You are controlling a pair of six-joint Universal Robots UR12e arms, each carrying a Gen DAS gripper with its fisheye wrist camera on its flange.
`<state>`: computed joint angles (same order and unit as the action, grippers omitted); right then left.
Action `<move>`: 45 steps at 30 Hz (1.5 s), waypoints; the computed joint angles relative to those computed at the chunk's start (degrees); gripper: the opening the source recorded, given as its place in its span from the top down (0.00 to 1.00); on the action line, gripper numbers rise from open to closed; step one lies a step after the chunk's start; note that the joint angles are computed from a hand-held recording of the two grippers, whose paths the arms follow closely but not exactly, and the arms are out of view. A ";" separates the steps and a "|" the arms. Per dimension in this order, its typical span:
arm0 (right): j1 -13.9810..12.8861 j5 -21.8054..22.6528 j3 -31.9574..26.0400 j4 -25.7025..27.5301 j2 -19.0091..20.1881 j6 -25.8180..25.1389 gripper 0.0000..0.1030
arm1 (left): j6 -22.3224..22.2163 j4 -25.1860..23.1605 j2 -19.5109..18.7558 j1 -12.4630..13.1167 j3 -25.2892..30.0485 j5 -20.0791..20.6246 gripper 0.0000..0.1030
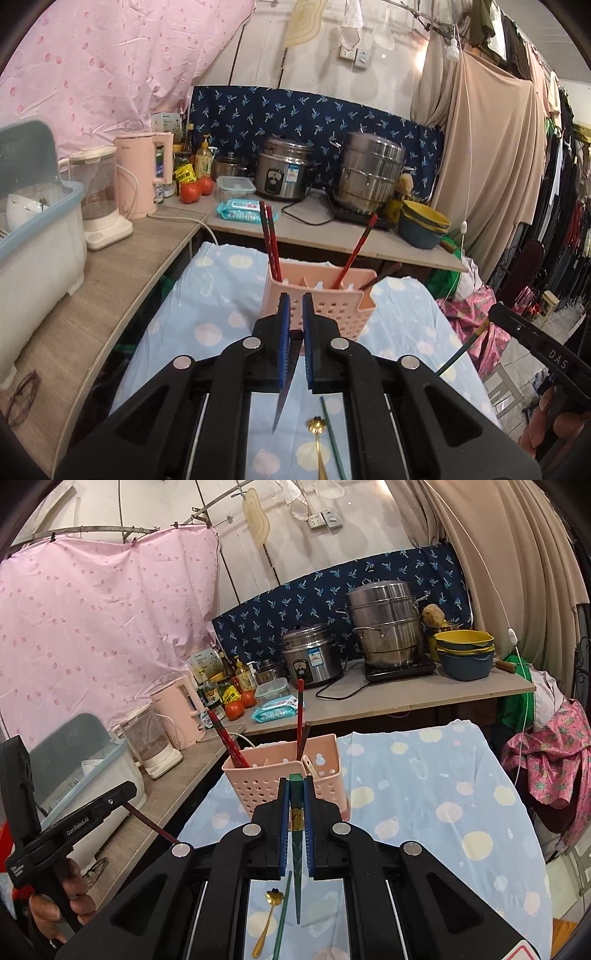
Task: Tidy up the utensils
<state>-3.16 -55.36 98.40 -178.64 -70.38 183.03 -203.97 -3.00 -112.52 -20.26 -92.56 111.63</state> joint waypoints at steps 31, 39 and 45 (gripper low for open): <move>0.95 -6.56 -4.91 0.16 2.72 3.22 0.93 | -2.44 -15.66 -6.78 1.92 4.58 -15.13 0.56; 0.66 -6.04 -5.57 2.72 4.26 4.08 0.93 | -0.51 -22.69 -11.61 2.18 9.83 -18.29 0.56; 0.65 -6.10 -6.56 3.87 5.32 4.12 0.93 | 0.11 -26.10 -13.66 2.53 12.04 -20.25 0.65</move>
<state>-2.50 -61.47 91.84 -174.77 -65.06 187.15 -203.86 -29.10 -126.18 -17.73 -80.52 91.37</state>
